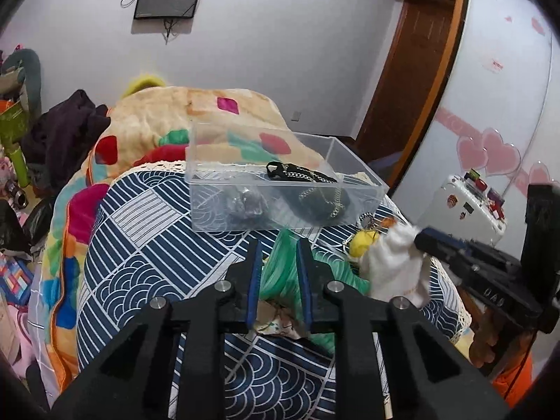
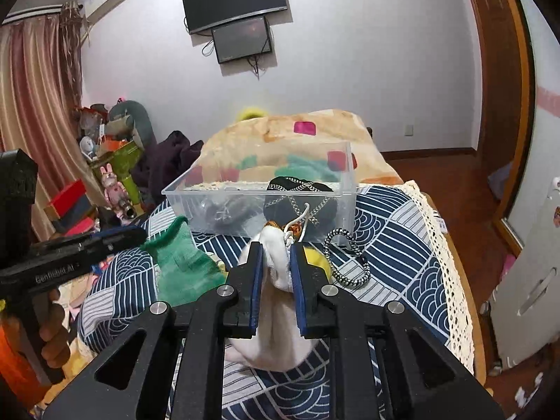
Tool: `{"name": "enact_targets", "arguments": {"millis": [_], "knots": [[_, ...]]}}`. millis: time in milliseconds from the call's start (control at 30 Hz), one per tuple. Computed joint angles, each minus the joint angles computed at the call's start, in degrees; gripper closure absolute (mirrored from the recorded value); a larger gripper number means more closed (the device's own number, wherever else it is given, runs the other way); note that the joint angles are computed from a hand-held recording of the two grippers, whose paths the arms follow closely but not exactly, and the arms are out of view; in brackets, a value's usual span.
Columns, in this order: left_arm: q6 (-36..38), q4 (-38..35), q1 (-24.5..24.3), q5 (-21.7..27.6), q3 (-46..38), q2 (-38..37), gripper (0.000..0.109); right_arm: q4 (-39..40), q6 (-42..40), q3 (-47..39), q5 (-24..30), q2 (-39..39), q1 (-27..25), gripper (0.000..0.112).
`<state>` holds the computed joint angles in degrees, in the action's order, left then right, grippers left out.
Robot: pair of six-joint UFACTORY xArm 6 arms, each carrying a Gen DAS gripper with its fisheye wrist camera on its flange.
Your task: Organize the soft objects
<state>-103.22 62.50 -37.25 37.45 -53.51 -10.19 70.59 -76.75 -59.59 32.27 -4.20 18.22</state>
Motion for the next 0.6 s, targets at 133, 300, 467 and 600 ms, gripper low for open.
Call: {"name": "enact_targets", "arguments": {"millis": [133,300,467,600], "knots": [[2.2,-3.2,1.5,-4.5,1.4,-0.2,0.087,-6.9,6.5,-0.9,-0.2,1.8,0.3,0.076],[4.9,-6.0,0.7,-5.3,0.4,2.4,0.049,-8.1,7.4,1.4,-1.9,1.1,0.3,0.045],[3.9,-8.1,1.3,-10.6,0.9,4.7,0.027,-14.1,11.9,2.3,-1.7,2.2,0.0,0.042],[6.2,-11.6,1.3,-11.6,0.5,7.1,0.023,-17.0,14.6,2.3,-1.5,3.7,0.1,0.049]]}}
